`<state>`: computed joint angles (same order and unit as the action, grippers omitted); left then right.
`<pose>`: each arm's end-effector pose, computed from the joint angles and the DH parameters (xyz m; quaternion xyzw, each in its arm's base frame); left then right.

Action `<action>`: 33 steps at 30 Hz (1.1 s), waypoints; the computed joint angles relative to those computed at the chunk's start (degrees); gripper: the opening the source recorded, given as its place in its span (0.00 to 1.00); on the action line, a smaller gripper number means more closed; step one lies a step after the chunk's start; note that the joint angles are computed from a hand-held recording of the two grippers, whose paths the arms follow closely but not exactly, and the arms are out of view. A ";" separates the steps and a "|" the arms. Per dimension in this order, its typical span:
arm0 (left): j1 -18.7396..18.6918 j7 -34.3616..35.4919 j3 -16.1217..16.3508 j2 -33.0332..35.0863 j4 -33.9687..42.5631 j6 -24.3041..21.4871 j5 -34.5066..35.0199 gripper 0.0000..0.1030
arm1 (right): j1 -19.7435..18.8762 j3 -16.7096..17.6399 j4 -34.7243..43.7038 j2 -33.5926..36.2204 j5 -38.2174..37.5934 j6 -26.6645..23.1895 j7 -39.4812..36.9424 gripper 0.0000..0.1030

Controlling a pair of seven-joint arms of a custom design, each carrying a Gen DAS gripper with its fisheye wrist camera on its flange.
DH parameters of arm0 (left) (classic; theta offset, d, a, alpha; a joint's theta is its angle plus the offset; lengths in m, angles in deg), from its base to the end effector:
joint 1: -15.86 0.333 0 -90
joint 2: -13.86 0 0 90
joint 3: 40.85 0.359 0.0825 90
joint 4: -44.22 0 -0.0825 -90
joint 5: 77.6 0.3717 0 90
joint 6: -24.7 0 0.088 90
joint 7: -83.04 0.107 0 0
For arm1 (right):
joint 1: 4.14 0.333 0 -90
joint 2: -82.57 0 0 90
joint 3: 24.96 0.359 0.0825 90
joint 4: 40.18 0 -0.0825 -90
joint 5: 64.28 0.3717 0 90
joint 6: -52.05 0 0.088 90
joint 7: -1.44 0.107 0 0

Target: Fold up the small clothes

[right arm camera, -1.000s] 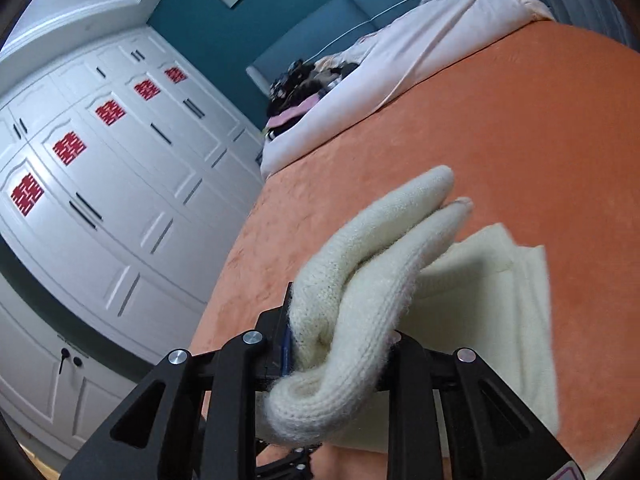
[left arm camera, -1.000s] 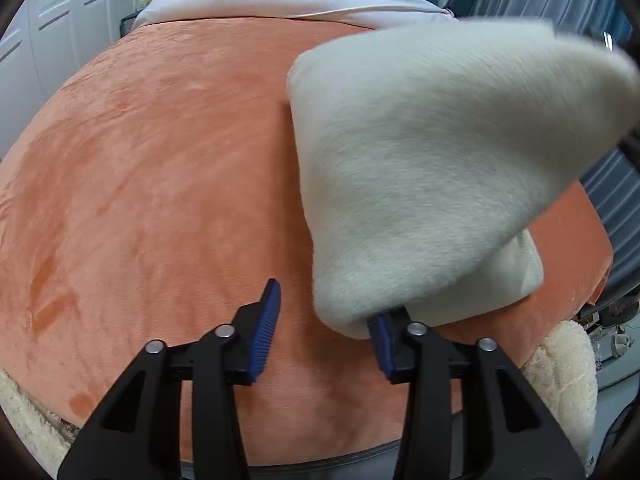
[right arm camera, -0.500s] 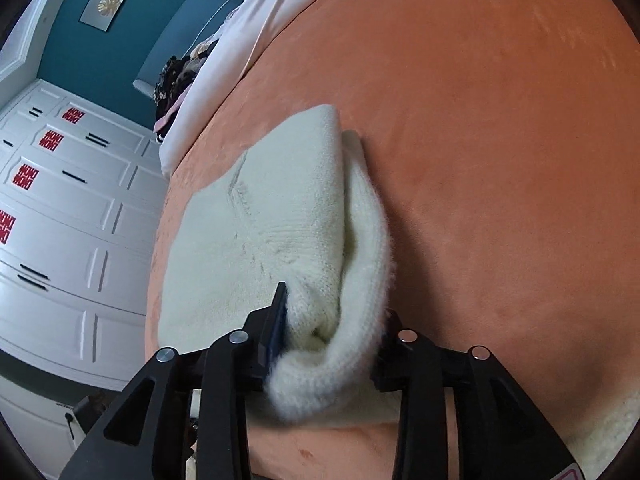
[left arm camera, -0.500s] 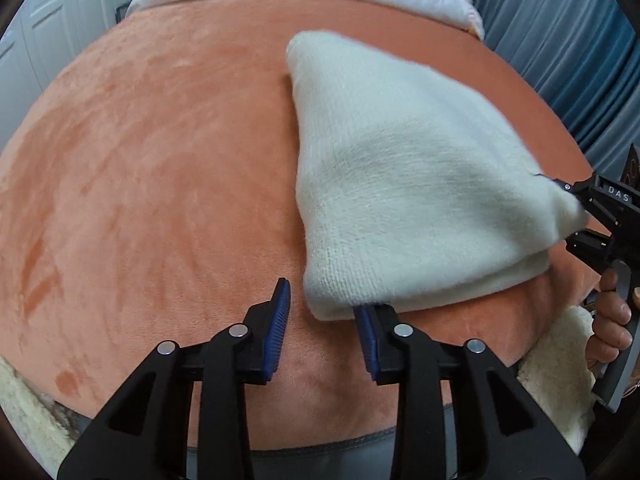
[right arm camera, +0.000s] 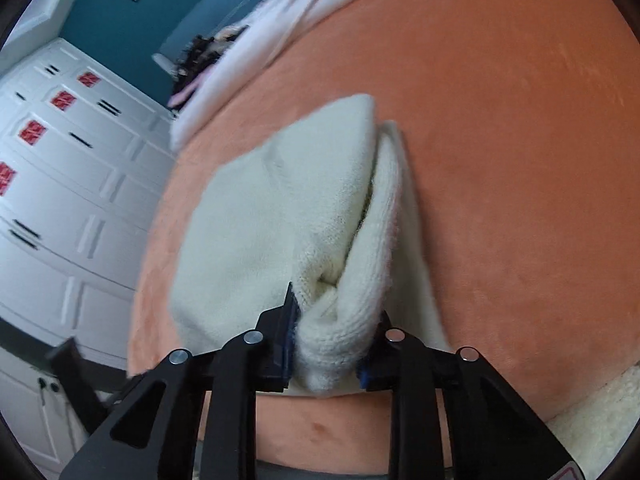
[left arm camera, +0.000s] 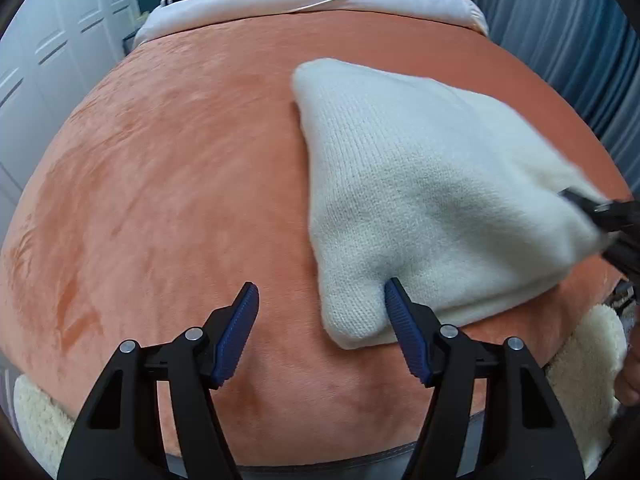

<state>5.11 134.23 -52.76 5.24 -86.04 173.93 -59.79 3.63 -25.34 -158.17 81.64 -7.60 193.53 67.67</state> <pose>0.4712 -0.2086 0.5187 -0.6981 0.6659 -0.1946 0.1769 0.5646 0.0713 0.5357 -0.6017 0.6843 0.0712 0.4058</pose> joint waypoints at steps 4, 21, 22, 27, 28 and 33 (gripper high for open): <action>-0.12 1.91 0.51 -0.63 -1.18 0.29 -1.61 0.65 | 0.03 -0.25 -2.79 -3.13 3.39 1.22 -2.12 0.20; 1.35 -2.69 -0.70 5.83 11.15 2.11 -1.17 0.65 | 1.83 0.15 3.94 -0.73 -15.24 6.28 8.90 0.14; 1.08 -4.20 -0.82 8.13 12.88 -1.20 0.21 0.64 | 2.10 0.59 6.16 1.23 -16.54 4.79 8.69 0.13; 1.03 -4.81 0.65 10.74 11.23 1.12 -3.03 0.77 | 4.44 1.87 13.29 12.18 -31.86 -1.20 14.17 0.06; 0.98 -5.28 0.80 10.90 11.40 1.26 -2.22 0.78 | 5.43 1.22 12.84 12.46 -31.58 1.23 12.12 0.06; 0.67 -5.24 0.98 11.01 12.22 0.14 0.85 0.79 | 3.09 3.00 17.16 11.45 -30.27 -3.38 12.61 0.08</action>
<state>5.78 128.99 -51.79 16.25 -73.81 174.06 -58.94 6.72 -22.34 -141.01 93.09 -37.87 190.16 80.28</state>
